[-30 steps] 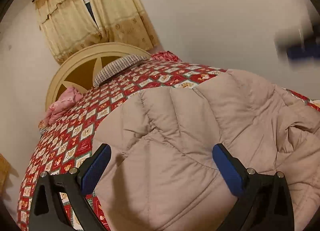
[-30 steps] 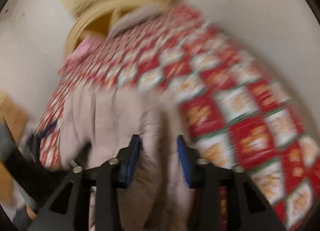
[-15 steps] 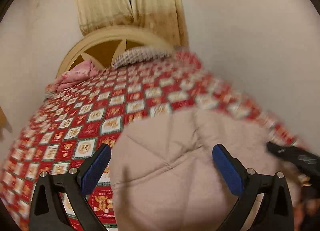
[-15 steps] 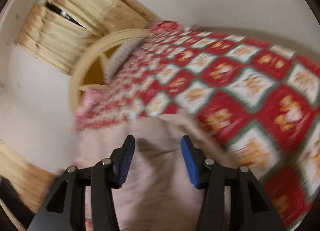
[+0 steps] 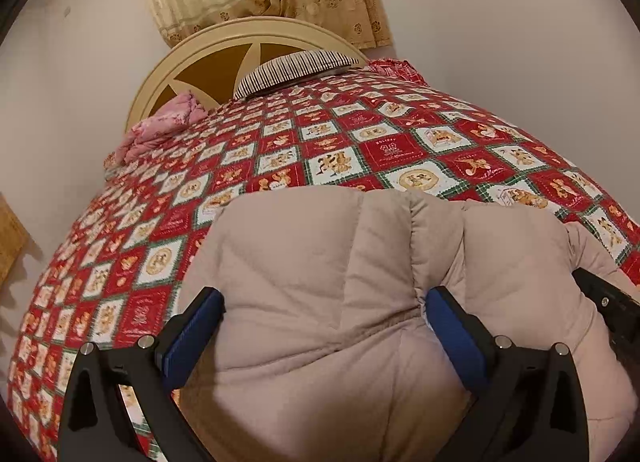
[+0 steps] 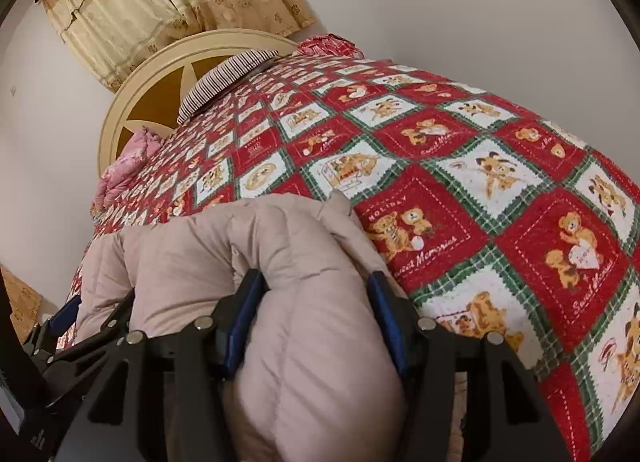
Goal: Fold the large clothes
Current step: 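Release and regrasp the comforter edge with both grippers, then hold the pink comforter fold with both grippers side by side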
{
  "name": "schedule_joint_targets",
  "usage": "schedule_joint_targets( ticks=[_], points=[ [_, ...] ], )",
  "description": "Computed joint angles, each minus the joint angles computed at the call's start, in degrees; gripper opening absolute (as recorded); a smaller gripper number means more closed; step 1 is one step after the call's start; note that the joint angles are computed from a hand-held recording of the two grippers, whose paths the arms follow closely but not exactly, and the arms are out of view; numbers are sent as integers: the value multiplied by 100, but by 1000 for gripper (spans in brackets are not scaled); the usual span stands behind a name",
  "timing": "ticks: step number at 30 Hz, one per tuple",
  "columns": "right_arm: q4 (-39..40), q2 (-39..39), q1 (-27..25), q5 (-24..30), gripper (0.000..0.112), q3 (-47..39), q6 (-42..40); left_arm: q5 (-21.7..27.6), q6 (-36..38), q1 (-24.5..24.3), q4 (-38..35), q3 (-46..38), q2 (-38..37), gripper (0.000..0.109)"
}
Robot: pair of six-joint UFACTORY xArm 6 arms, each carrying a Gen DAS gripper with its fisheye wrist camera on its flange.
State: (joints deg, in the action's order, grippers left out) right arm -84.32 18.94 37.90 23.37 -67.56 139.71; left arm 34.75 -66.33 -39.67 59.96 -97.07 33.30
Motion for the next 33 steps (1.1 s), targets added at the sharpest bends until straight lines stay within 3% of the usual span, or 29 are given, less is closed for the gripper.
schedule_joint_targets(
  ticks=[33],
  points=[
    [930,412,-140,-276,64,-307,-907,-173,276,145,-605,-381,482,102]
  ],
)
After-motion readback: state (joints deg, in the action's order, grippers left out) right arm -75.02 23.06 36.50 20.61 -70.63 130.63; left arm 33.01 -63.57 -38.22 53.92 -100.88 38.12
